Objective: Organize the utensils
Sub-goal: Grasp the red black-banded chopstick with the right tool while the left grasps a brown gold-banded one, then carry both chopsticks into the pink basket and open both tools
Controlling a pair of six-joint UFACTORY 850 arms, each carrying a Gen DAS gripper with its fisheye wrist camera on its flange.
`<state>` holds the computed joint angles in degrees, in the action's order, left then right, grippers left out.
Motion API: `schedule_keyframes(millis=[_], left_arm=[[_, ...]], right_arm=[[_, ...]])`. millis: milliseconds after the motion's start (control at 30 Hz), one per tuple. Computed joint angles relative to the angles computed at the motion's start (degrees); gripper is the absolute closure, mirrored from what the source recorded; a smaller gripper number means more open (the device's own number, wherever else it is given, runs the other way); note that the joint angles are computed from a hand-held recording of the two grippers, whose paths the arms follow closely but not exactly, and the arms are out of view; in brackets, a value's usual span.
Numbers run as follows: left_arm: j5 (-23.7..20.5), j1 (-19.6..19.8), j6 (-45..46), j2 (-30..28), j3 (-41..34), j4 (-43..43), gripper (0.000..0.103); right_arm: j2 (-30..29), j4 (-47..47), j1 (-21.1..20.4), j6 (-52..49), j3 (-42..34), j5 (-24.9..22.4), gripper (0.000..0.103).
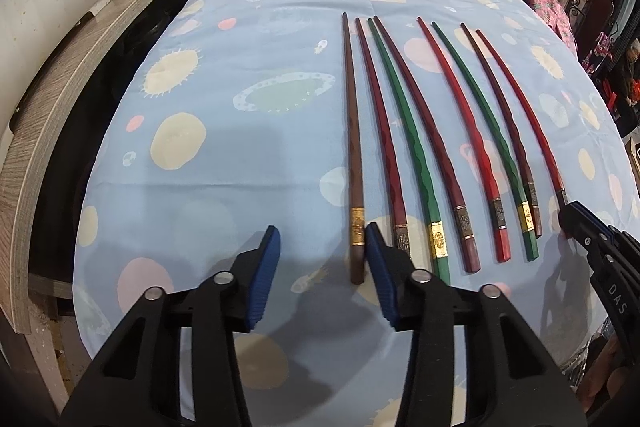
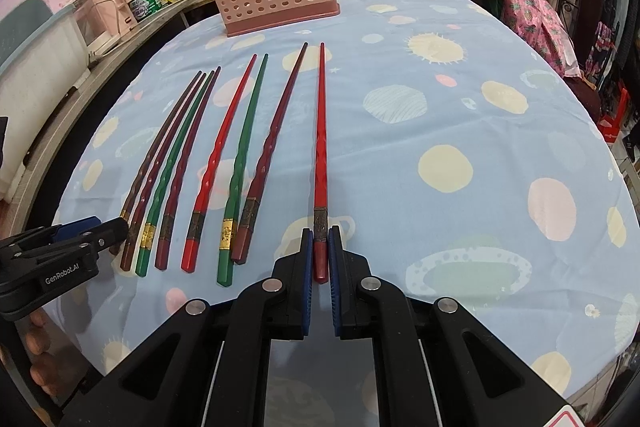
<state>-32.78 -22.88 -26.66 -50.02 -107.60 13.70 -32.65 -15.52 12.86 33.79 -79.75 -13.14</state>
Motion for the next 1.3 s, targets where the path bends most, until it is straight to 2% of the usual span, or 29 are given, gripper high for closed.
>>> schedule_keyframes(millis=[133, 233, 433, 667, 933, 1100, 1300], left_arm=[[0.13, 0.06, 0.11, 0.23, 0.28, -0.08, 0.087], [0.07, 0.35, 0.92, 0.29, 0.25, -1.15, 0.094], [0.09, 1.28, 3.53, 0.5, 0.29, -4.88, 0.096], [1.42, 1.98, 2.94, 2.53, 2.27, -5.22, 0.096], [3.45, 2.71, 1.73, 5.62, 3.54, -4.76, 0.096], [4.99, 3.42, 1.15, 7.0, 2.62, -4.67, 0.096], [6.47, 4.11, -1.14, 7.46, -0.52, -2.46, 0.096]], right_arm=[[0.01, 0.04, -0.01, -0.09, 0.02, -0.01, 0.095], [-0.03, 0.64, 0.0, -0.63, -0.07, -0.09, 0.096], [0.11, 3.93, -0.2, -3.74, -0.18, -0.25, 0.096], [1.72, 1.75, -0.27, -1.7, 0.38, 0.86, 0.096], [4.83, -8.04, -0.86, 7.95, 0.51, 3.32, 0.096], [6.53, -18.75, -1.66, 18.37, -0.72, 4.94, 0.096], [7.32, -26.0, -2.93, 25.86, -3.44, 6.89, 0.096]])
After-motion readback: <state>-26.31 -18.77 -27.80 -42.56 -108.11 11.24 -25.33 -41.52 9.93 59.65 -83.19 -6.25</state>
